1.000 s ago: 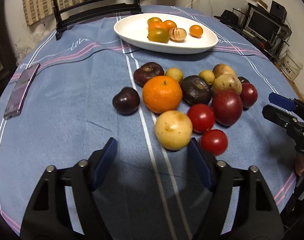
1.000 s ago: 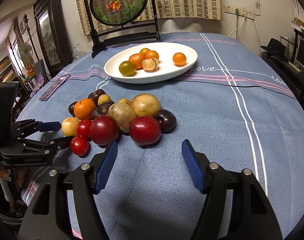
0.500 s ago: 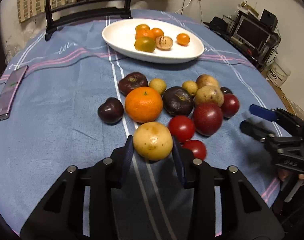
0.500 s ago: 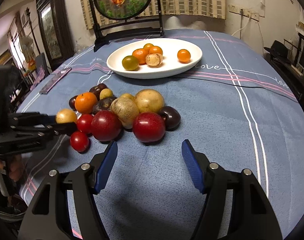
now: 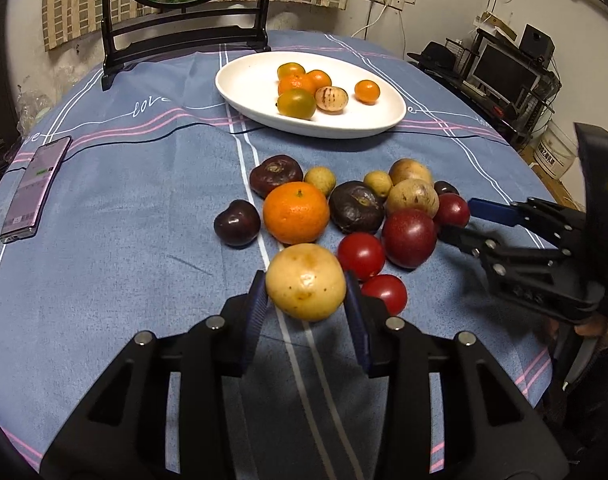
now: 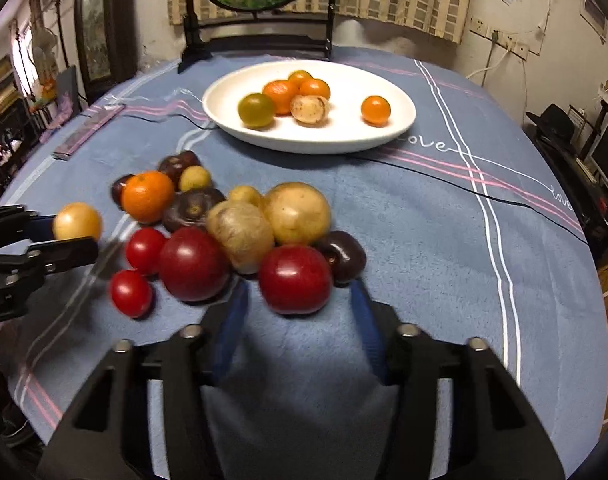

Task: Organize fruits
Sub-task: 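Grasp a beige potato with the left tool while the right tool grasps a red plum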

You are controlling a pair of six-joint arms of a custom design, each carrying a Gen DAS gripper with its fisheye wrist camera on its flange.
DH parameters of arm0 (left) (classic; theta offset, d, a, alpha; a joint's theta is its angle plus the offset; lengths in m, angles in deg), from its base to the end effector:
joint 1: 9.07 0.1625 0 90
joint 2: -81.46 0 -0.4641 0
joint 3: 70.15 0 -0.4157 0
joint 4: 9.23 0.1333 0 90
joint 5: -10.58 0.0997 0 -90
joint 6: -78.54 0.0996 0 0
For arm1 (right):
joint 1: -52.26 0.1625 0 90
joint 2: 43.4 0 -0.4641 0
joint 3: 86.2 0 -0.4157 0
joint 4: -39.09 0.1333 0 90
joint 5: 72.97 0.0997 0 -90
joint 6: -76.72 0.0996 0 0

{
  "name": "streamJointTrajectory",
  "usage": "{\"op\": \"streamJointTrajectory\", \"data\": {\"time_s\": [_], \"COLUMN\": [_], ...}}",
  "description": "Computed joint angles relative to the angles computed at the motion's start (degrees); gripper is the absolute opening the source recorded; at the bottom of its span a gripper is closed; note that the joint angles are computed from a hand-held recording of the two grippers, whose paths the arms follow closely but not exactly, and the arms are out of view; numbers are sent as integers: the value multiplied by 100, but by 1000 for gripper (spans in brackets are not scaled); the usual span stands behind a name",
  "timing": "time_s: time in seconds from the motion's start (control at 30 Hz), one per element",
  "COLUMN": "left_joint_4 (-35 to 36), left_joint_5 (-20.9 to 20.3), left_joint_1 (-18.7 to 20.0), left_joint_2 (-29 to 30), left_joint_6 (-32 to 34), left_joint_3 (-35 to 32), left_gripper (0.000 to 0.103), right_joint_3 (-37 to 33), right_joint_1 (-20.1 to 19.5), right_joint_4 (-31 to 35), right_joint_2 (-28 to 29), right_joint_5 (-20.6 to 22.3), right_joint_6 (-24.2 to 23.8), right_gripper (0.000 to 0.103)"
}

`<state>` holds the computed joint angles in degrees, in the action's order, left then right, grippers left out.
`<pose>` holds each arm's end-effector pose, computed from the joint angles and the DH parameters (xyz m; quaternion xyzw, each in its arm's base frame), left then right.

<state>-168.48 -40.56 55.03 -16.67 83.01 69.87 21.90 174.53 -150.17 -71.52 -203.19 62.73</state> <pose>0.0154 -0.4166 0.3213 0.1641 0.9049 -0.2792 0.2761 0.3791 -0.4712 -0.0670 0.3107 -0.8740 0.2091 0.3097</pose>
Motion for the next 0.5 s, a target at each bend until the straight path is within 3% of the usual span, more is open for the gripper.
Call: {"op": "streamJointTrajectory", "data": {"time_s": [0.07,0.27,0.33,0.5], "left_joint_4": [6,60,73,117], "left_joint_5": [-2,-76,-86,-41], "left_joint_1": [8,70,64,47], "left_joint_2": [-9,19,0,-46], "left_joint_6": [-2,-53,-48,-99], "left_joint_3": [-2,-35,-33,-54], "left_gripper": [39,39,39,39], "right_joint_3": [-41,-122,10,263], "right_joint_1": [-24,29,0,45], "right_joint_4": [94,114,155,-233], "right_joint_2": [13,93,-62,-262], "right_joint_5": [60,-81,125,152], "right_joint_6": [-1,57,235,234], "right_gripper": [43,40,40,40]}}
